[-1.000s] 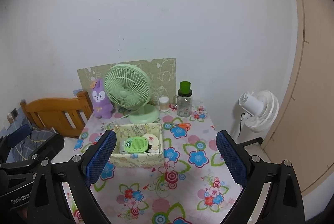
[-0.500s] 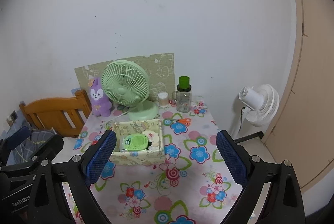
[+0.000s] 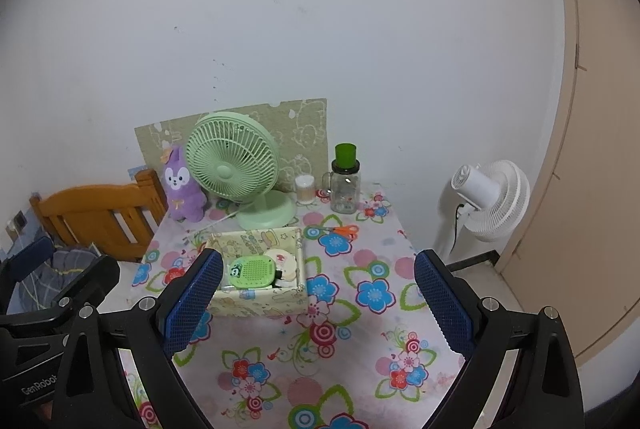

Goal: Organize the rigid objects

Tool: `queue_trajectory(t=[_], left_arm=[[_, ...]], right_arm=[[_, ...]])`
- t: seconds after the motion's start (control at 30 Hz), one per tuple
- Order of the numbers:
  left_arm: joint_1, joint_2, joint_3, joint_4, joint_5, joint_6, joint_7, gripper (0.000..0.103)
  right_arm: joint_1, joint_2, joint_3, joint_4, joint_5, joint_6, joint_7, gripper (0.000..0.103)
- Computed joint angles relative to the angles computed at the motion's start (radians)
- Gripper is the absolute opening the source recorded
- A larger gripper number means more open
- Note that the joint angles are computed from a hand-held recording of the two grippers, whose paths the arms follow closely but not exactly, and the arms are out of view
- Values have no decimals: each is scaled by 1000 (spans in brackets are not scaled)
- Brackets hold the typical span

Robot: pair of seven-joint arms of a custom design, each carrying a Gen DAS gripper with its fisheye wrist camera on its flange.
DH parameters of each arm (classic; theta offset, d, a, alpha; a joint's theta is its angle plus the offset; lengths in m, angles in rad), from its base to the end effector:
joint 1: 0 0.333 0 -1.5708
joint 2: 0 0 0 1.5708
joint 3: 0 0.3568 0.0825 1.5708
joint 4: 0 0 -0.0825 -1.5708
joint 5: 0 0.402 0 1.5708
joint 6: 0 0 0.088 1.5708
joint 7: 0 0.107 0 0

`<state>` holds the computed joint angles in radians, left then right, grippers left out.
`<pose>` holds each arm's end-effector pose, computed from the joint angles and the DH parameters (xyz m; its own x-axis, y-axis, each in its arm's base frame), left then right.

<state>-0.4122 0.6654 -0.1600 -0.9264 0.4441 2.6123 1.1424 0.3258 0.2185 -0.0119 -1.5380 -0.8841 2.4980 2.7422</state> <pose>0.7190 -0.4031 0.6582 -0.3222 -0.9463 0.0262 -0.4692 0.1356 -0.8726 0.6687 0.2232 0.6486 -0.2936 -0.9541 -0.0595 -0.4833 0.2019 -0.8519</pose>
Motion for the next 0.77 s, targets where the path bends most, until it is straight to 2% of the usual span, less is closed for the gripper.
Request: queue_trajectory(t=[0.53, 0.77], left_arm=[[-11, 51, 1, 147, -53, -111, 41, 103], [-5, 53, 4, 149, -67, -82, 39, 103]], right_arm=[[11, 38, 6, 113, 89, -86, -155, 98], [29, 45, -5, 142, 65, -105, -151, 98]])
